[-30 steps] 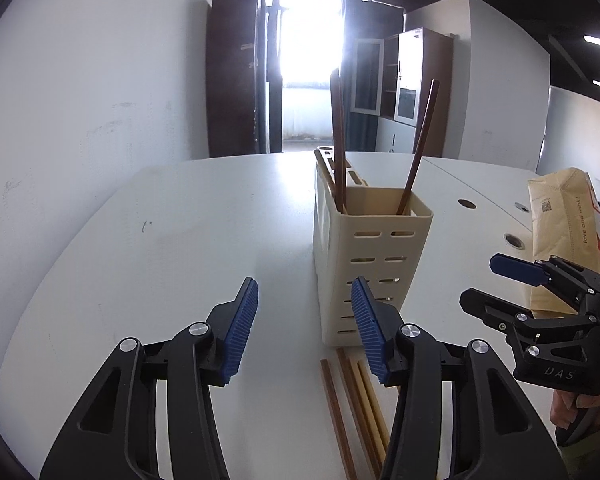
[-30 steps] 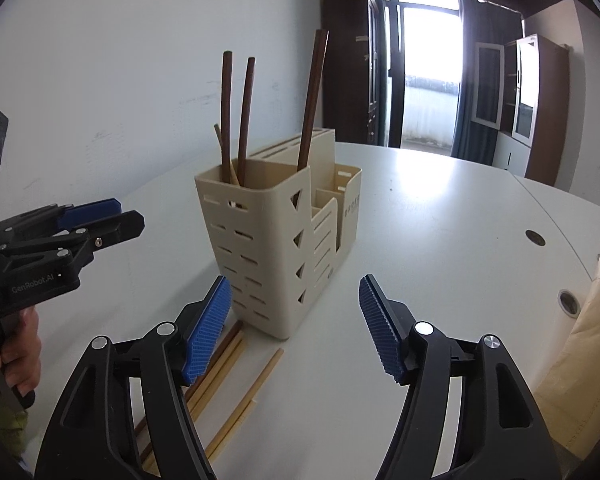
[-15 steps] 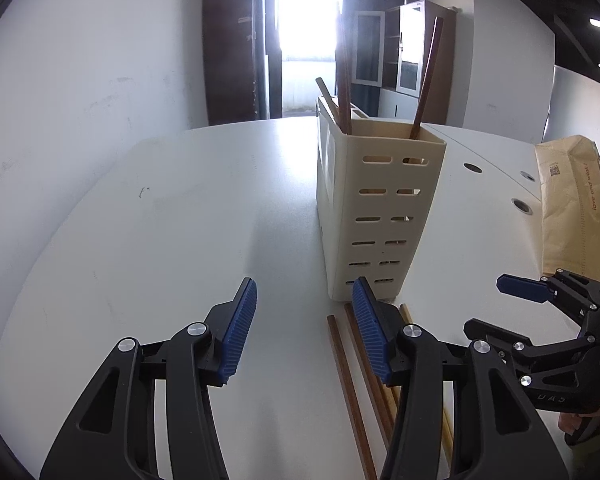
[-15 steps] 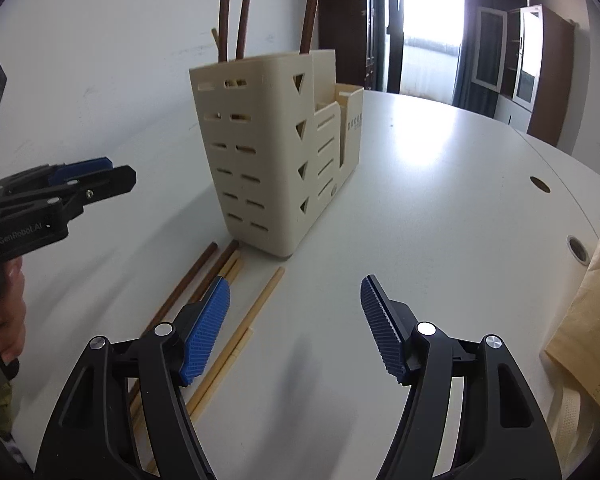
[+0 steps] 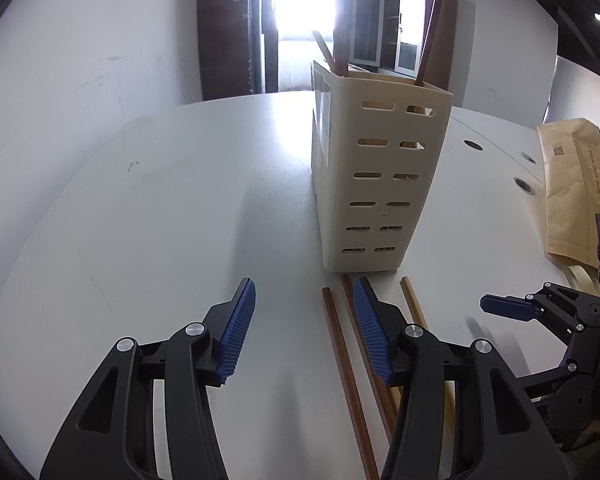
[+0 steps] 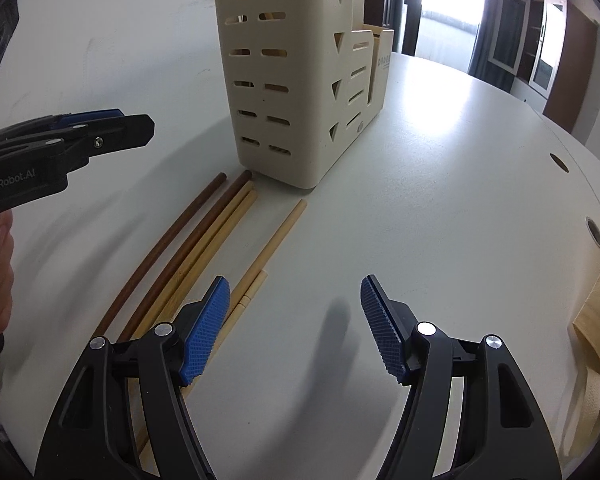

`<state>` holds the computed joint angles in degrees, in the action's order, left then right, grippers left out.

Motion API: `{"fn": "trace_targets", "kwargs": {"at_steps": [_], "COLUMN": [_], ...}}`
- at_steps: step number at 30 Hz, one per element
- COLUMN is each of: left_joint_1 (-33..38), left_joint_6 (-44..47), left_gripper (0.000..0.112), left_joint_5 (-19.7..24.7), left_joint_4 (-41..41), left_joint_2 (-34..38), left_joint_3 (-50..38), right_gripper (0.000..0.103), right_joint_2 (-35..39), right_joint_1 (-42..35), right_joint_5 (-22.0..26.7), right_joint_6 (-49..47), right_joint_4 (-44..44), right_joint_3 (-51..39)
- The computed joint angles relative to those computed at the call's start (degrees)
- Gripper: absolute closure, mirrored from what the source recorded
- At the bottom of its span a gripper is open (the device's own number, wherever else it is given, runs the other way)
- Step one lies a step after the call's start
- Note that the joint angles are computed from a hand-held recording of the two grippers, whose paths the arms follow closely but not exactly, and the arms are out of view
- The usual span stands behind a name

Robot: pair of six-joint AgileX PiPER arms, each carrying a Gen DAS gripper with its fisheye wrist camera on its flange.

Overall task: Organize utensils
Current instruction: 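Move both open tools back down toward the chopsticks lying beside the holder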

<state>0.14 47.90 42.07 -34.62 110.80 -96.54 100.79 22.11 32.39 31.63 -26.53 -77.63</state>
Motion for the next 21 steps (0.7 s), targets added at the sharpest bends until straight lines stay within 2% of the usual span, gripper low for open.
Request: {"fn": "trace_targets", "kwargs": {"at_steps": [14,21], "left_joint_1": [-0.46,-0.94], "left_joint_6": [0.1,-1.91], "left_gripper": [0.06,0.06], "left_joint_5": [-0.3,0.13], "left_joint_4": [0.88,3.27], "left_joint_2": [-0.6,0.42], "left_joint_3": [0.79,-0.01], "right_gripper": [0.035,0.035], "right_joint_2": [1.6,1.95], "right_joint_1": [0.18,-0.28], "right_joint_5": [-0.52,-0.13], "right_joint_6": [2.63,0.75], "right_joint_4": [-1.96,-0.27], "right_joint_3": [0.55,-0.21]}}
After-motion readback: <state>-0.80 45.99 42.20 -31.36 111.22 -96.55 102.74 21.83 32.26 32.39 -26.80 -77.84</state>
